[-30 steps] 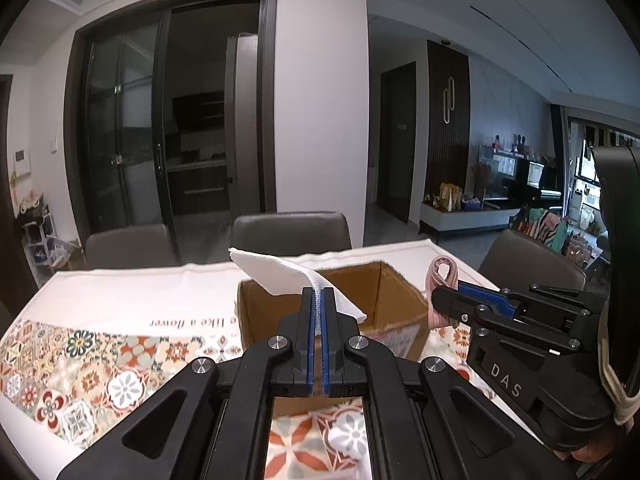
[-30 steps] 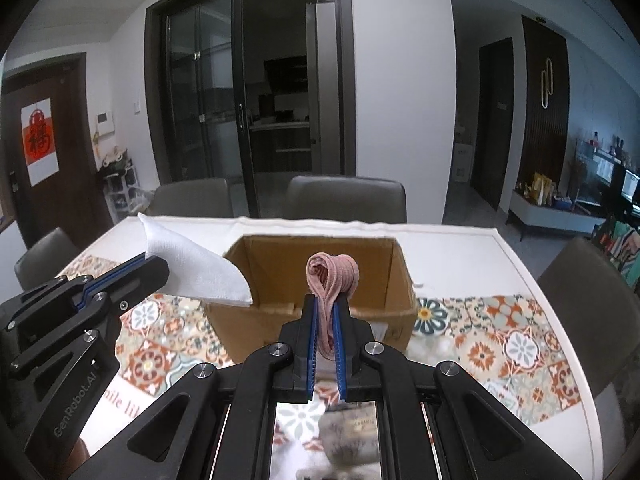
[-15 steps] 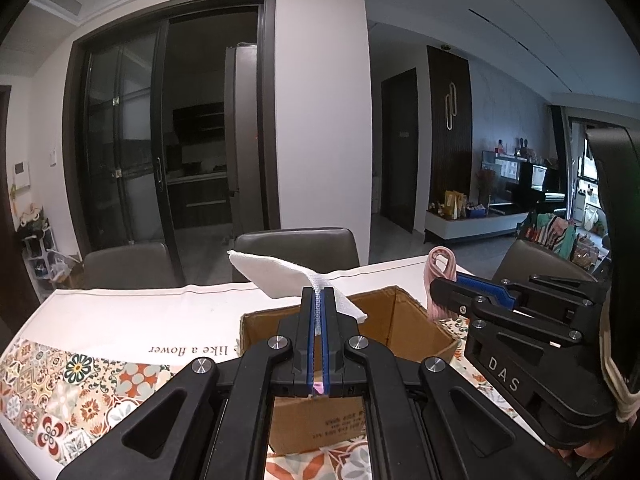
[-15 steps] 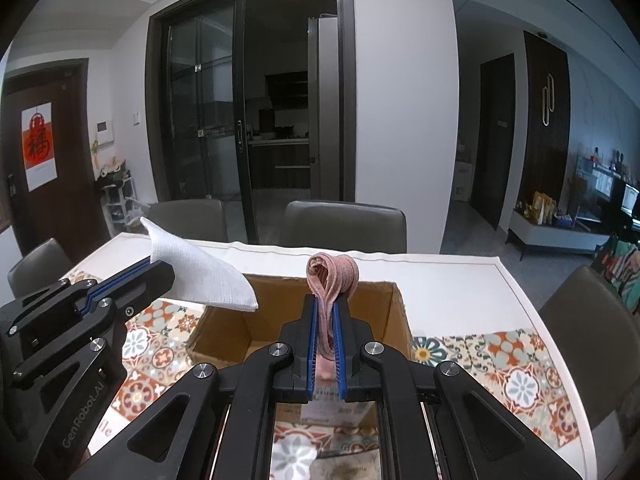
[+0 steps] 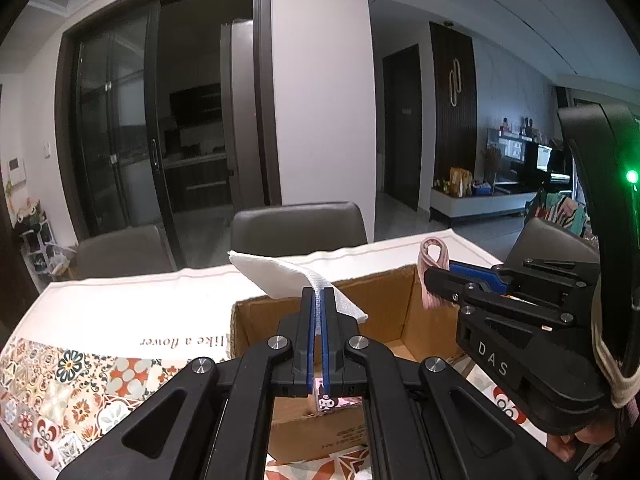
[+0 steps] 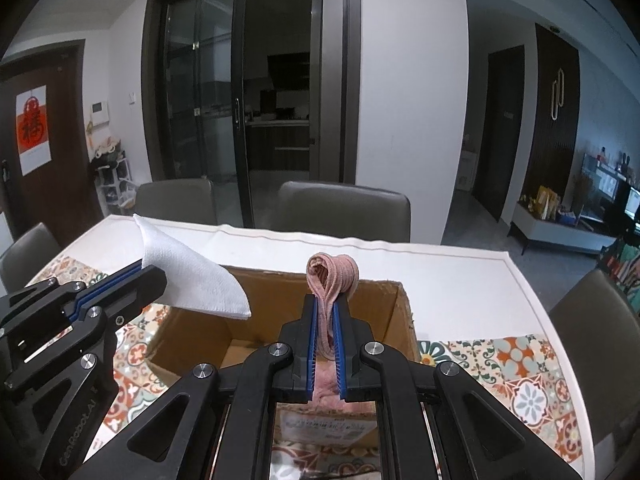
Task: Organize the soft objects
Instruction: 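Lift and carry the white cloth and patterned pouch over the cardboard box, then open the left tool over the box while the right tool releases the pouch inside, then withdraw both tools from the cardboard box toward the remaining items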
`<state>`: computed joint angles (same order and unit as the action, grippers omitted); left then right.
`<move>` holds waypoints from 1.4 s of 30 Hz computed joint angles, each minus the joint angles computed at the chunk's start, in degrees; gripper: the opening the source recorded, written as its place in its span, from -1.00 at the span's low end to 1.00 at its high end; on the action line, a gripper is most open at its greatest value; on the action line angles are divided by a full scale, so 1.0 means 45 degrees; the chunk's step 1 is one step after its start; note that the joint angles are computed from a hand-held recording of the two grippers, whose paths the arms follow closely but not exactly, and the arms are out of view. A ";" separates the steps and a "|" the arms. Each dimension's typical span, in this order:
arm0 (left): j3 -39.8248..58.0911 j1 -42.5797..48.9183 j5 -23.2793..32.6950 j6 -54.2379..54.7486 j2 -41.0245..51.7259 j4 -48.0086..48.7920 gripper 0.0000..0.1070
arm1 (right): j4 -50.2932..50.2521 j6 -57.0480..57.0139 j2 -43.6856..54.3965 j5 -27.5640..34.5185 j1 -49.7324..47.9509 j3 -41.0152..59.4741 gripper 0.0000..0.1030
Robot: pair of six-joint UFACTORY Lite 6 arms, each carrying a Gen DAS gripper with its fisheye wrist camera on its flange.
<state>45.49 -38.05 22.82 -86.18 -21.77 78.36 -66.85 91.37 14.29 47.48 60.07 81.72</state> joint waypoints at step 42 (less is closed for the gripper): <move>-0.0696 0.0038 0.0588 0.2598 -0.1272 -0.3533 0.04 | 0.1166 -0.0018 -0.0287 -0.0100 -0.0426 -0.0480 0.11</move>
